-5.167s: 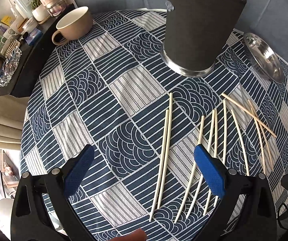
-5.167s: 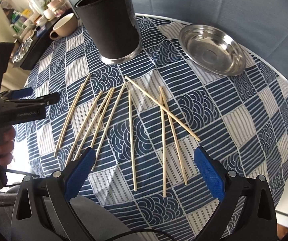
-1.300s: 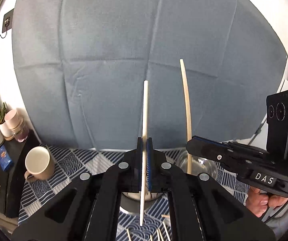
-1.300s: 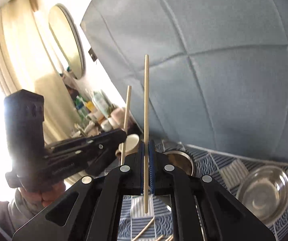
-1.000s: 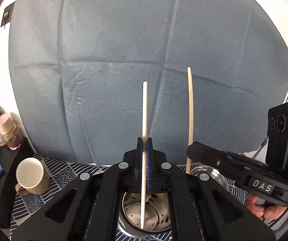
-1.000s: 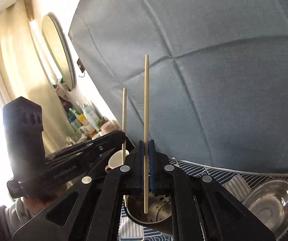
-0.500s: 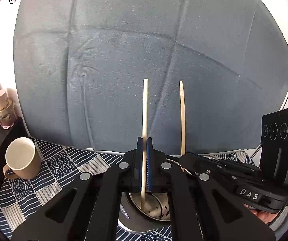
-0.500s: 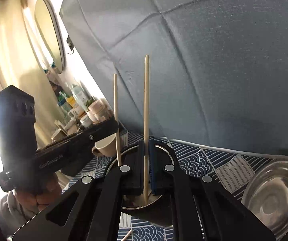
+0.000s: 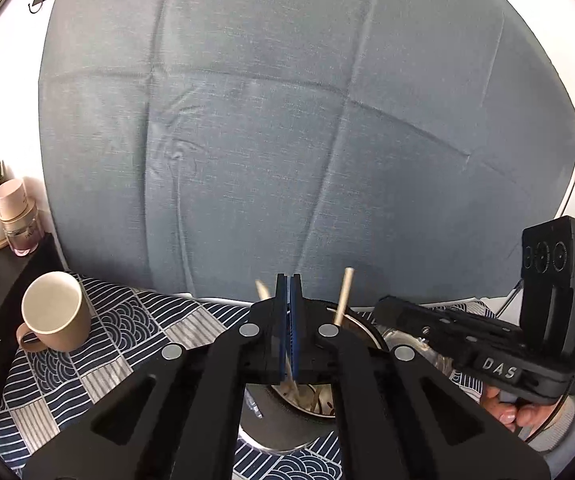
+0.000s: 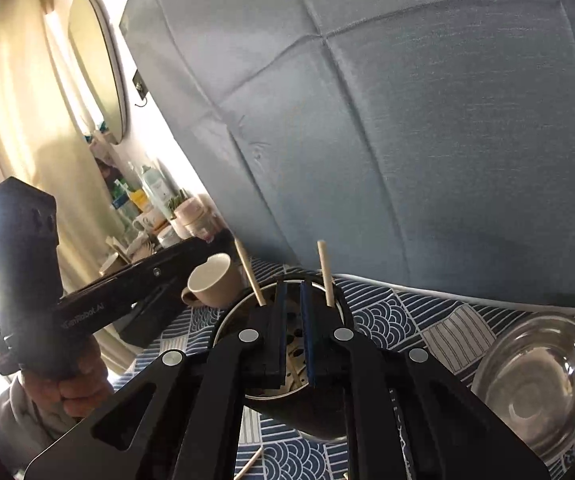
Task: Organize utensils
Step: 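Lower the chopsticks into the black holder and open both tools, then move both open tools back down to the loose chopsticks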
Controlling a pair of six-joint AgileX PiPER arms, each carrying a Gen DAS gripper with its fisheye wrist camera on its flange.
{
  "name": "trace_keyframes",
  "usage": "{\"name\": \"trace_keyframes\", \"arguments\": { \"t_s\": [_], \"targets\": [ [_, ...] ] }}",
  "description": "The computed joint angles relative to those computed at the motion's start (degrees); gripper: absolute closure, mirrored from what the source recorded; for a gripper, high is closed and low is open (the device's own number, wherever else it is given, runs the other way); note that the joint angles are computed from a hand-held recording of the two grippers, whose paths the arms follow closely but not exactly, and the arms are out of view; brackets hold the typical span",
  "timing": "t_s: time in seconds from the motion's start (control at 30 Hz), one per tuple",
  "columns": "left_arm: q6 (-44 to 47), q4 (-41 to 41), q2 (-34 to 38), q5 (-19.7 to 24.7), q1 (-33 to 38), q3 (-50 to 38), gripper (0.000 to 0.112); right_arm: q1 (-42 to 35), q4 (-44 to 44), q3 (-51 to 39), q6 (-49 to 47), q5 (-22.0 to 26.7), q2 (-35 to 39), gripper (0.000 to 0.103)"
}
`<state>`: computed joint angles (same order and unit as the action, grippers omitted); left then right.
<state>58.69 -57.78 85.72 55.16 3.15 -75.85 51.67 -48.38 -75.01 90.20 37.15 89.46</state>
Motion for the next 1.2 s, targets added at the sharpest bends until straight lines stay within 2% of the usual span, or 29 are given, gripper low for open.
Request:
{"name": "trace_keyframes", "arguments": {
  "t_s": [0.13, 0.23, 0.4, 0.47, 0.53, 0.63, 0.8, 0.9, 1.07, 1.13, 1.2],
  "targets": [
    [-1.07, 0.76, -0.55, 1.7, 1.31, -0.6, 0.111, 1.03, 1.32, -1.2, -2.41, 2.67, -0.98, 0.093],
    [-2.59, 1.61, -1.97, 1.59, 2.17, -0.39, 0.111, 1.9, 2.4, -2.18, -4.12, 4.5, -1.57, 0.086],
    [-3.64, 3.01, -3.82, 3.41, 4.65, 0.05, 0.109, 3.84, 3.54, -3.87, -6.57, 8.19, -2.41, 0.084],
    [-4.59, 4.47, -4.27, 4.66, 5.74, 0.09, 0.101, 4.54, 4.35, -4.58, -7.66, 9.69, -2.65, 0.08],
    [-4.68, 6.72, -5.21, 4.95, 6.31, 0.74, 0.097, 5.45, 5.12, -5.25, -8.91, 11.45, -2.93, 0.074],
    [-4.01, 10.27, -6.62, 5.06, 6.92, 2.55, 0.085, 6.58, 6.39, -5.32, -11.02, 13.45, -3.74, 0.071],
    [-3.25, 14.42, -7.81, 5.22, 7.97, 6.22, 0.083, 7.84, 10.78, -4.52, -15.98, 16.38, -5.16, 0.069],
    [-3.29, 16.8, -8.08, 4.6, 8.07, 8.33, 0.079, 8.15, 13.96, -3.78, -19.4, 17.63, -5.55, 0.064],
    [-2.57, 20.94, -8.61, 4.29, 8.29, 12.15, 0.071, 8.53, 19.51, -1.95, -24.89, 18.58, -5.49, 0.061],
    [-3.1, 22.56, -8.66, 4.08, 8.28, 13.39, 0.064, 8.49, 21.65, -0.61, -26.14, 18.4, -5.55, 0.055],
    [-3.3, 23.97, -8.75, 3.63, 8.13, 14.87, 0.062, 8.56, 23.49, 1.0, -26.9, 17.92, -5.74, 0.053]
  ]
}}
